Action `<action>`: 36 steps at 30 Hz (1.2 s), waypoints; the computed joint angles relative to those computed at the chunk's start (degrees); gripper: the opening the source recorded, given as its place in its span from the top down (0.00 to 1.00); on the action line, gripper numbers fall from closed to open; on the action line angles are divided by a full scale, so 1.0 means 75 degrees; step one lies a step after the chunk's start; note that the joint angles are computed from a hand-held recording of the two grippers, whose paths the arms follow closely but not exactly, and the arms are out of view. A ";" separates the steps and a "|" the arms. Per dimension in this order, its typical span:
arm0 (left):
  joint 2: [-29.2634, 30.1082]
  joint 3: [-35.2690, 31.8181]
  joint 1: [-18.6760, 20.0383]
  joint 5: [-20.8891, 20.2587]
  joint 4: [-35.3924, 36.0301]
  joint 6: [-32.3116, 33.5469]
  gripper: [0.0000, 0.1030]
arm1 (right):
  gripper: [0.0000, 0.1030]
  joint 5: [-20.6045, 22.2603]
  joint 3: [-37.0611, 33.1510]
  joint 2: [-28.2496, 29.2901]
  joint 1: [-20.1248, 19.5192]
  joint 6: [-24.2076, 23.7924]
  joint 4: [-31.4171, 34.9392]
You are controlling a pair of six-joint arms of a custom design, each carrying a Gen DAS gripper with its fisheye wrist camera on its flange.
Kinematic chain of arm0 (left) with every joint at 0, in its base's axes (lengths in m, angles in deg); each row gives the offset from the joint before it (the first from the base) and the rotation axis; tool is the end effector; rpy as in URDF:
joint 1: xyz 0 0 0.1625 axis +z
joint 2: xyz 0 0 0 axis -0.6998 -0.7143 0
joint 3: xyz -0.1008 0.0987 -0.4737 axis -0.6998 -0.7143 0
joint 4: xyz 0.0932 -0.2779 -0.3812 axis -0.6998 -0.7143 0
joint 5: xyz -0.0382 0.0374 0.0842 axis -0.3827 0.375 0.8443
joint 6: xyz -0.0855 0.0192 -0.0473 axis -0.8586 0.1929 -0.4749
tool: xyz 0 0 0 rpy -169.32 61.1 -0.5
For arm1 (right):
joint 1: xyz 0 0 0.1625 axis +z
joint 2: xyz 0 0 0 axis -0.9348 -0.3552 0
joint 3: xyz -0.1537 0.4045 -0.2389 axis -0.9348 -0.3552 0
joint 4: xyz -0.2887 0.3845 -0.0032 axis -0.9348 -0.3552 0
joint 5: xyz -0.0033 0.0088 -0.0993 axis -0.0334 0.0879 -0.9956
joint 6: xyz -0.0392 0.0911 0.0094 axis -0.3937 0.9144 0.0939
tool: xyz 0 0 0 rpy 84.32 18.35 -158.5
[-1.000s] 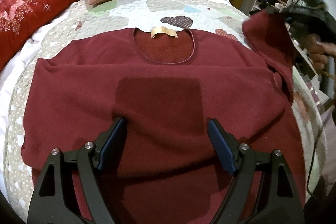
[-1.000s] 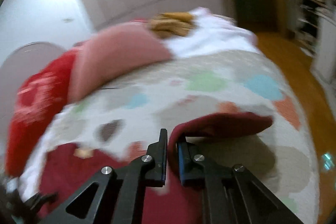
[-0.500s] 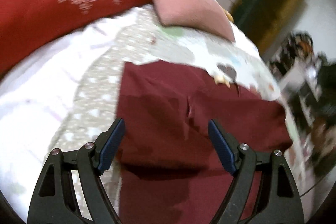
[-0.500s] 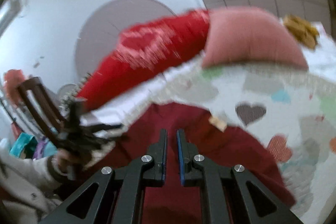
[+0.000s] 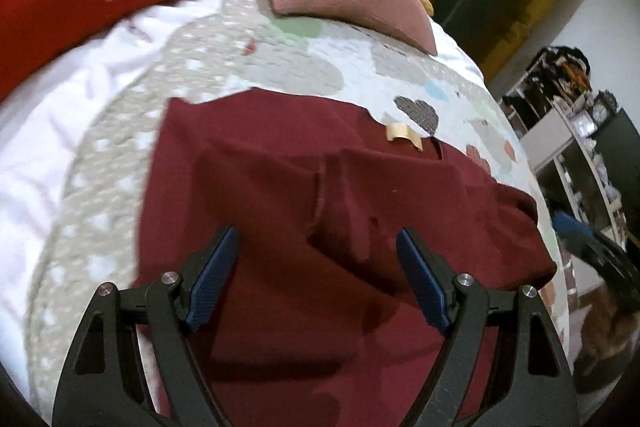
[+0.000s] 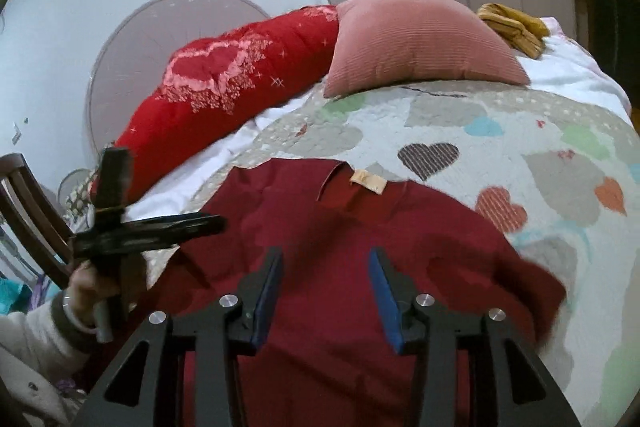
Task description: Fold small clothes
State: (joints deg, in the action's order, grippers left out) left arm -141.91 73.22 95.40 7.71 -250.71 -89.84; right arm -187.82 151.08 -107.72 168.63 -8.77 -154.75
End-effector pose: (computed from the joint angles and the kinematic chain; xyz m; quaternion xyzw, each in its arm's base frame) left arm -0.2046 -0.5557 0.1920 0.0946 0.9388 -0.2736 0.1867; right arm 0.2062 -0.5362 0.2853 0.2829 -0.9269 0.2147 0.1214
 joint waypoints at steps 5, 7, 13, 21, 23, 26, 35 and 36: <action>0.0466 -0.0343 0.0025 0.0076 0.0229 0.0088 0.21 | 0.56 0.0137 0.0532 -0.0572 -0.0172 0.0319 -0.0322; 0.0611 -0.0405 -0.0045 0.0277 0.0300 0.0149 0.31 | 0.56 0.0131 0.0728 -0.0782 -0.0282 0.0450 -0.0462; 0.0533 -0.0479 -0.0148 0.0553 0.0520 0.0154 0.93 | 0.56 -0.0412 0.1325 -0.1254 -0.0550 0.0923 -0.1397; 0.0060 -0.0501 -0.0461 0.0128 0.0361 0.0676 0.93 | 0.42 -0.1479 0.1737 -0.1386 -0.0340 0.0358 -0.1940; -0.0039 -0.0516 -0.0469 0.0037 0.0385 0.0653 0.93 | 0.42 -0.1991 0.1758 -0.1178 -0.0186 0.0023 -0.2114; -0.0252 -0.0486 -0.0471 -0.0104 0.0453 0.0526 0.93 | 0.42 -0.2628 0.1777 -0.0830 -0.0043 -0.0315 -0.2485; -0.0981 -0.0126 -0.0586 0.0208 0.0434 0.0470 0.93 | 0.94 -0.3159 0.1548 -0.0157 0.0000 -0.0440 -0.4094; -0.0998 -0.0061 -0.0543 0.0290 0.0498 0.0430 0.93 | 0.94 -0.3035 0.1600 -0.0270 0.0051 -0.0533 -0.4051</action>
State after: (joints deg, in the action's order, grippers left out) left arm -149.39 72.77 91.32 9.89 -246.98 -86.61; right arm -210.58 163.08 -109.75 169.01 -12.77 -185.13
